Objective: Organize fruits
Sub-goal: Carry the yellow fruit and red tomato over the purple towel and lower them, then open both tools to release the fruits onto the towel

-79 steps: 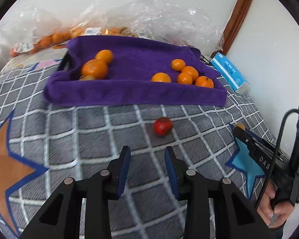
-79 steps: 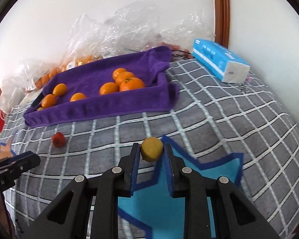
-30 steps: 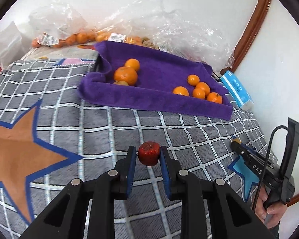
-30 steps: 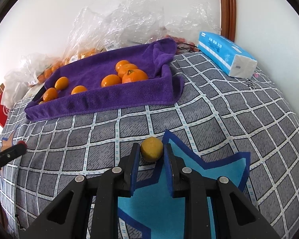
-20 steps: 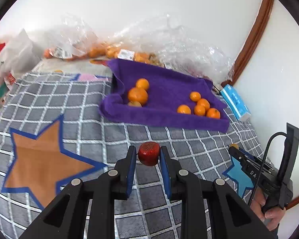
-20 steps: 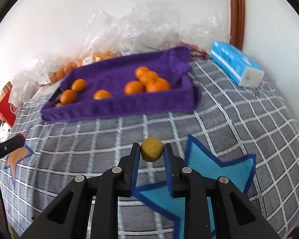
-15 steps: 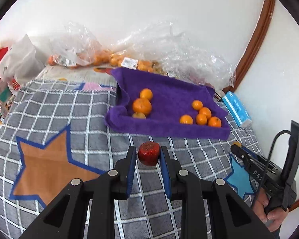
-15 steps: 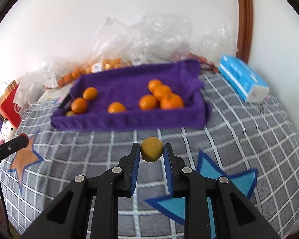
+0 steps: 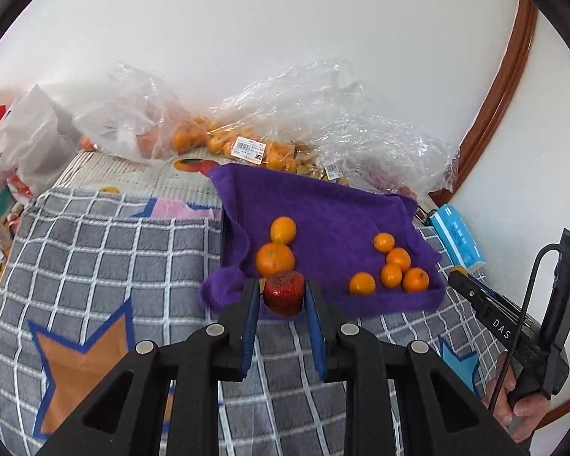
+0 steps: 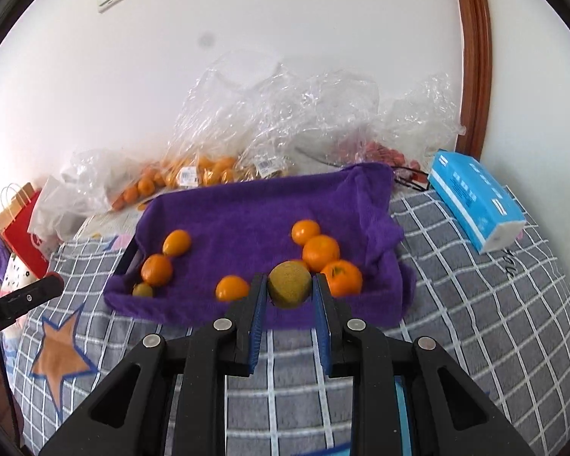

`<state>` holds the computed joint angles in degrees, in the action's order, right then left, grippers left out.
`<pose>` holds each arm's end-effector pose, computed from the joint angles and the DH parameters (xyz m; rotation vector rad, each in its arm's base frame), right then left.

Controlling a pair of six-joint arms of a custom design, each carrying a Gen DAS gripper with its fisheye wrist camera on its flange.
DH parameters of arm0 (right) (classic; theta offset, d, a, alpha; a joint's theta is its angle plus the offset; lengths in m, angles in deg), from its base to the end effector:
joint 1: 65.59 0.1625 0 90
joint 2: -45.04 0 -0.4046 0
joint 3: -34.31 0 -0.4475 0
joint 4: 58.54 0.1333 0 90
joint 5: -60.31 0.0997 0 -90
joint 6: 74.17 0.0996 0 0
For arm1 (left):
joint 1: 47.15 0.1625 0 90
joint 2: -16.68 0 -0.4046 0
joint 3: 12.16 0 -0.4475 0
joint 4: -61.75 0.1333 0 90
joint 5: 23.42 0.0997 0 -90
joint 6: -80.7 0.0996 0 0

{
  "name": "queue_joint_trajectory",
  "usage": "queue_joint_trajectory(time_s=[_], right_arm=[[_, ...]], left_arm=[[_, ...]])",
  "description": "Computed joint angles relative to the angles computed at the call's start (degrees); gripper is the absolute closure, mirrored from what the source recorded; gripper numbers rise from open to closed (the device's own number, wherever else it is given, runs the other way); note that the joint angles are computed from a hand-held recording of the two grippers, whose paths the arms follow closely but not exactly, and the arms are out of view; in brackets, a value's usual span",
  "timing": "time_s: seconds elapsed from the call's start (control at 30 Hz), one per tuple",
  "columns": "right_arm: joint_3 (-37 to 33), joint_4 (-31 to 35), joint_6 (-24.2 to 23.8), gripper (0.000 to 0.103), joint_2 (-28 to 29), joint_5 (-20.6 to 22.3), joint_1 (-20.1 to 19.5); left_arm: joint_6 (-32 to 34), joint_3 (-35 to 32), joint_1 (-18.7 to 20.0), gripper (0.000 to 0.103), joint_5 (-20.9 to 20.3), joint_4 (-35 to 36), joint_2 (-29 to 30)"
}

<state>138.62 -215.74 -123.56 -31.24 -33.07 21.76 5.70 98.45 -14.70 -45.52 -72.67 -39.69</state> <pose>0.0981 -0.6363 0.3311 1.0345 -2.4647 0.8200 -0.3662 -0.5002 0.0823 -0.2085 2.1999 -1.2835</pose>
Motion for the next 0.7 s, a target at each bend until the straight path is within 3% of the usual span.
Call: queue_joint_trajectory(time_s=[0.27,0.7], right_arm=[[-6.76,0.32,0.39,0.079,7.50,-1.02,1.26],[-14.69,3.62,-1.00,0.079,17.74,-3.88,1.46]], left_arm=[[15.16,-4.75,5.32,0.080,-3.26,-13.76,4.46],[23.30,-10.11,10.47,0.080,-7.01,-18.60,8.73]])
